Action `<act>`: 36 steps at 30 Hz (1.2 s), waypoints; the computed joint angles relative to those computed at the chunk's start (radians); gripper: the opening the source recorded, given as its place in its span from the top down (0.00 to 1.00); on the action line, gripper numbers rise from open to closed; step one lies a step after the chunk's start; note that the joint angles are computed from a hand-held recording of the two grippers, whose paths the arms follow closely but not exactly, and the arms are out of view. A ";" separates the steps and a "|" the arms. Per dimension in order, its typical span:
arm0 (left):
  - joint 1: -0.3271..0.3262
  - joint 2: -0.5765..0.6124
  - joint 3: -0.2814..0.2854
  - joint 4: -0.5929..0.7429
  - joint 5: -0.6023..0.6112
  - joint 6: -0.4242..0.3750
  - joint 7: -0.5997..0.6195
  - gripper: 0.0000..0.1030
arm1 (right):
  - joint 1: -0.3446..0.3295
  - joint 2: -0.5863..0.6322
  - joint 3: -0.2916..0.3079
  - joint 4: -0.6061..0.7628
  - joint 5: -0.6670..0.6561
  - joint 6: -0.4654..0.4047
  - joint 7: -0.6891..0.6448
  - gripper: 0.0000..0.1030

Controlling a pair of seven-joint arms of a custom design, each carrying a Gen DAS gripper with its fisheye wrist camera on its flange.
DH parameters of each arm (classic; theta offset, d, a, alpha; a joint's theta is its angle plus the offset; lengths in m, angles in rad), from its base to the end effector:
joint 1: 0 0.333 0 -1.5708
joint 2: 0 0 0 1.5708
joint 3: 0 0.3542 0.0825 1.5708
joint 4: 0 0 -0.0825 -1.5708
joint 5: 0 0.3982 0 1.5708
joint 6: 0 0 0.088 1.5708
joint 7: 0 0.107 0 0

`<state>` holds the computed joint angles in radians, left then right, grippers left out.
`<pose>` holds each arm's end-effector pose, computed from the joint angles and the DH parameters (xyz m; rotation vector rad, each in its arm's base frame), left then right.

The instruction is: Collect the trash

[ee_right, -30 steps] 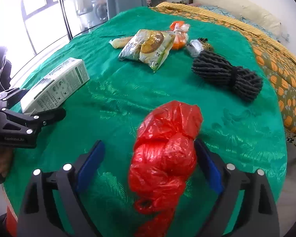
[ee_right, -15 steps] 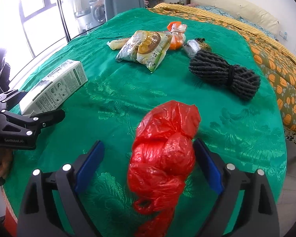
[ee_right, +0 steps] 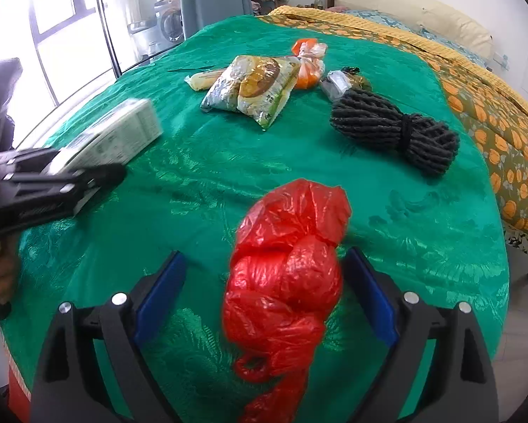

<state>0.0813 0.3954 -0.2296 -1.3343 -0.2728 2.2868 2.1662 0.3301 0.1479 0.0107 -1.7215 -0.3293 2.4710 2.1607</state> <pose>0.7436 -0.0798 0.6096 -1.2959 2.3998 -0.8189 0.6330 0.2248 0.5944 -1.7866 1.8859 -0.6029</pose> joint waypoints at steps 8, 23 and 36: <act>-0.089 0.133 0.001 0.190 0.133 -0.070 -0.086 0.04 | 0.003 0.002 -0.001 0.004 -0.006 -0.005 0.004 0.14; -0.080 0.144 -0.012 0.212 0.133 -0.087 -0.093 0.04 | 0.003 0.001 -0.001 0.002 -0.011 -0.005 0.008 0.14; -0.080 0.148 -0.012 0.219 0.132 -0.092 -0.094 0.04 | 0.001 0.000 -0.001 -0.002 -0.007 0.001 0.013 0.14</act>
<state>0.0009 0.5431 -0.2419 -1.1156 -0.1410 2.1948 2.0723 0.3307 0.1477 0.0094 -1.7238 -0.3359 2.4716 2.1741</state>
